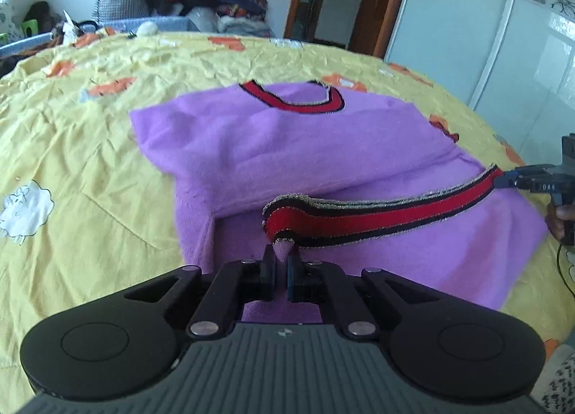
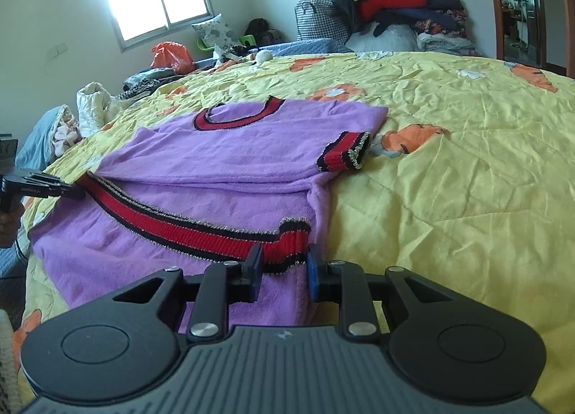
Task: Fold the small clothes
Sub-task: 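Lay the hem band just below the collar and open both grippers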
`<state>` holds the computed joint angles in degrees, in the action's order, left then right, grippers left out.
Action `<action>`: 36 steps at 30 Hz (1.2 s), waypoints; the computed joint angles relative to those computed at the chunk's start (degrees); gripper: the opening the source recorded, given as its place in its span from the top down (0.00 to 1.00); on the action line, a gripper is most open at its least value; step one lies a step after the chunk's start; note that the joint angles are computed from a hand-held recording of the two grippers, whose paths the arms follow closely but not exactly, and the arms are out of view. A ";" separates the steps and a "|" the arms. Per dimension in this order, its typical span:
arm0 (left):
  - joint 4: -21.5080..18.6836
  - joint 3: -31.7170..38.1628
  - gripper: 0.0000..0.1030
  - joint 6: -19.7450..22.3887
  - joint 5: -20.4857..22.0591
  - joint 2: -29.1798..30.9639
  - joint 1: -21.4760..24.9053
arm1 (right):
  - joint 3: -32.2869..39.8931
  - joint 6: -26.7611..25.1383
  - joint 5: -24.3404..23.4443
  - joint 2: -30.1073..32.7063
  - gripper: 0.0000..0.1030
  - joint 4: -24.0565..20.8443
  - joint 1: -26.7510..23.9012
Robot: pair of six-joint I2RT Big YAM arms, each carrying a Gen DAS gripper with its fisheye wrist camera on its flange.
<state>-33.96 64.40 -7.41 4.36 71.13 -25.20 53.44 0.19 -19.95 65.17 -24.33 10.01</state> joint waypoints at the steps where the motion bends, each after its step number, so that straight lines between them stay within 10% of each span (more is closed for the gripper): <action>1: 0.29 -0.19 0.94 -0.47 0.00 -0.38 -0.10 | -0.14 -0.97 1.93 -0.38 0.84 0.11 0.67; 2: 0.89 -0.57 0.94 -1.13 -0.43 -0.98 -0.28 | -0.32 -1.33 2.62 -0.77 0.96 0.31 1.02; 12: 6.41 -4.12 0.94 -5.98 -3.93 -8.96 -2.05 | -0.55 -2.12 7.59 -6.63 0.97 4.31 4.13; 26: 1.81 12.21 0.94 -10.55 5.95 9.43 9.80 | 23.52 -3.20 5.55 21.19 0.97 0.36 1.82; 36: -0.28 17.77 0.93 -11.37 7.76 15.53 12.46 | 31.10 -2.63 5.97 28.96 0.97 -1.80 0.72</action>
<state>-34.24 82.17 -18.78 12.13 86.67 -12.73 84.54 -2.44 -13.98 94.14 -26.13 10.73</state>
